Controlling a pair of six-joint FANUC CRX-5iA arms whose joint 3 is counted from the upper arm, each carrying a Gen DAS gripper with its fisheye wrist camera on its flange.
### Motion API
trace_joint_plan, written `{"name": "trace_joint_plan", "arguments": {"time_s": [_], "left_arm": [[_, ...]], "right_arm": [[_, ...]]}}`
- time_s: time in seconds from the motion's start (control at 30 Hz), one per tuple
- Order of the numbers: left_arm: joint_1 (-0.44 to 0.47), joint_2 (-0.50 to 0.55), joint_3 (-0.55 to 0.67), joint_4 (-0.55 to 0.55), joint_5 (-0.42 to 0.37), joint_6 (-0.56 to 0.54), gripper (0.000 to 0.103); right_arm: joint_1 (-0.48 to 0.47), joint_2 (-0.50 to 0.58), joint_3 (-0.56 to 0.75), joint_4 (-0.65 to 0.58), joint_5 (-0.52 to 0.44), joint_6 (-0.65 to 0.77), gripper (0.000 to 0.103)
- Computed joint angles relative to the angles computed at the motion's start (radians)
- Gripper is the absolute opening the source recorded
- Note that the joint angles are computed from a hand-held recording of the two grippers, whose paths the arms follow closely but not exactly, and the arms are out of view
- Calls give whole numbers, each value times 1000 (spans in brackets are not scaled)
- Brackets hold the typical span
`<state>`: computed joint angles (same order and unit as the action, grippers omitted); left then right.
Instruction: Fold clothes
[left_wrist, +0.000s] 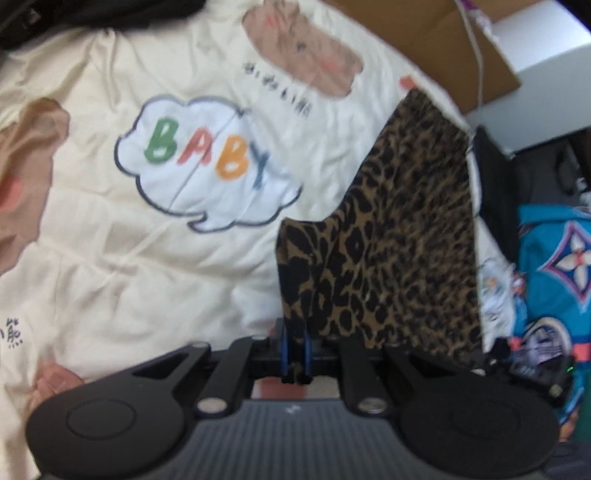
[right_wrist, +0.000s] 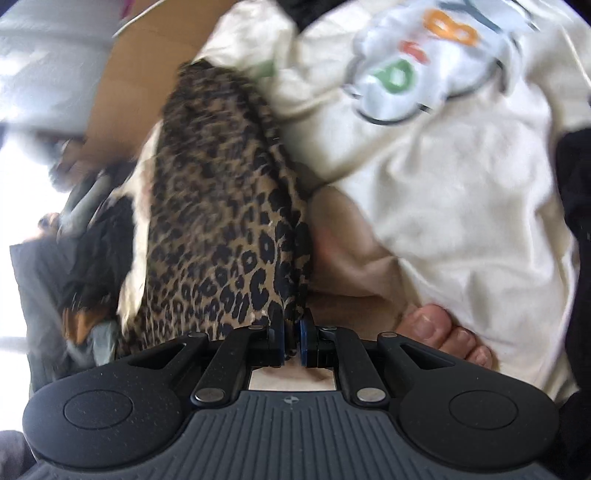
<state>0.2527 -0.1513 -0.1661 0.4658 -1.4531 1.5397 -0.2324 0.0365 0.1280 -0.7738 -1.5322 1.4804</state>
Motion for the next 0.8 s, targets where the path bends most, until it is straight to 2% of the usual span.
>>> {"name": "trace_joint_plan", "arguments": {"time_s": [0.07,0.17,0.2,0.23,0.27,0.3,0.5,0.6,0.7,0.8], "left_arm": [[-3,3,-31,-13,17,26,9],[-32,23,-9,-65,1,93,11],[-42,30,0,-82,-5,115,15],[-63,42,32,-120,-21,114,18],[-82,53,64,-157,-38,117,23],[-85,56,75,-165,-46,115,24],[-92,79,168,-229,-105,142,23],[-92,101,236,-248,-137,147,23],[-115,157,330,-262,-163,128,23],[-152,219,415,-267,-148,147,23]], "right_arm": [[20,-7,-13,43,17,-34,9],[20,-21,-12,85,61,-41,21],[9,-27,-13,85,84,-38,29],[-2,-33,-13,84,107,-34,32],[-11,-37,-12,83,125,-25,32],[-17,-38,-9,83,137,-11,32],[-30,-35,-5,53,159,6,33],[-6,-53,-26,45,200,-7,33],[22,-61,-34,58,235,-15,33],[32,-69,-40,59,258,-1,33]]}}
